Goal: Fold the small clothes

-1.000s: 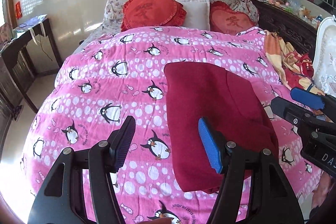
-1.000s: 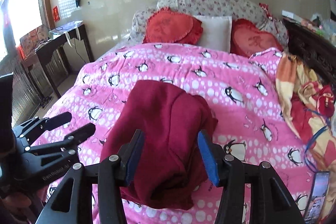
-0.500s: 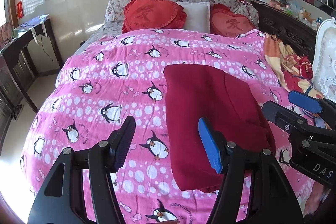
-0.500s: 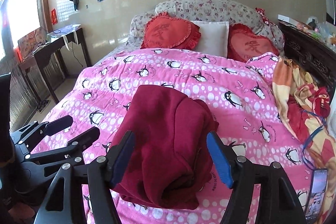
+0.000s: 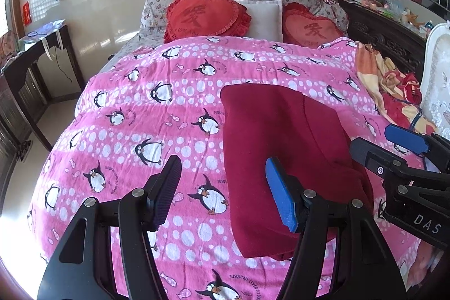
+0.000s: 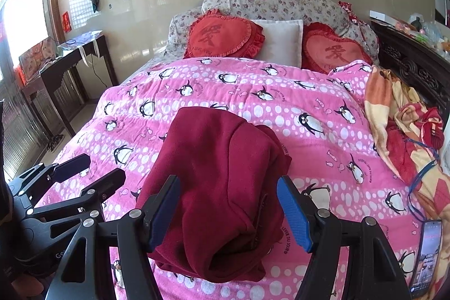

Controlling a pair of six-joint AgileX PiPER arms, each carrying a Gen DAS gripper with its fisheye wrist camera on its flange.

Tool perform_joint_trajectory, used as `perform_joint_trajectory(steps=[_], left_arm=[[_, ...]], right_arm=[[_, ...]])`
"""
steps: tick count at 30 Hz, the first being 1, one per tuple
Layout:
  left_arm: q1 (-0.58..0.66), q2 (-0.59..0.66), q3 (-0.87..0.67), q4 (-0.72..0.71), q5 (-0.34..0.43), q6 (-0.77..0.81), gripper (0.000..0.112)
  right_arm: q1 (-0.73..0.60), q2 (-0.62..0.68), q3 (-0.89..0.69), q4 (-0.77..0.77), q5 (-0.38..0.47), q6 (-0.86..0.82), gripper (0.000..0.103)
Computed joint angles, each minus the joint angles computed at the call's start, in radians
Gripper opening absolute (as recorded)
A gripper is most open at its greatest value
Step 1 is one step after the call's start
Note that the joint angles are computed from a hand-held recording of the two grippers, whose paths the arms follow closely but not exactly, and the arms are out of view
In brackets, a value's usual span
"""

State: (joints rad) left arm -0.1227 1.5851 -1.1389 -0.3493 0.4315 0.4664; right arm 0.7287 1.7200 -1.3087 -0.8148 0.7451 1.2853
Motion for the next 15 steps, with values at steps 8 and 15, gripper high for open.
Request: perform_joint_trajectory(steps=[8,15], left_arm=[[0.007,0.035,-0.030,-0.010,0.010,0.000,0.063],[0.024,0.067,-0.049,-0.036,0.003,0.015,0.063]], right_arm=[[-0.015,0.012,-0.011,0.026,-0.014,-0.024,0.069],[-0.043,0.029,-0.018,0.063,-0.038,-0.059,0.069]])
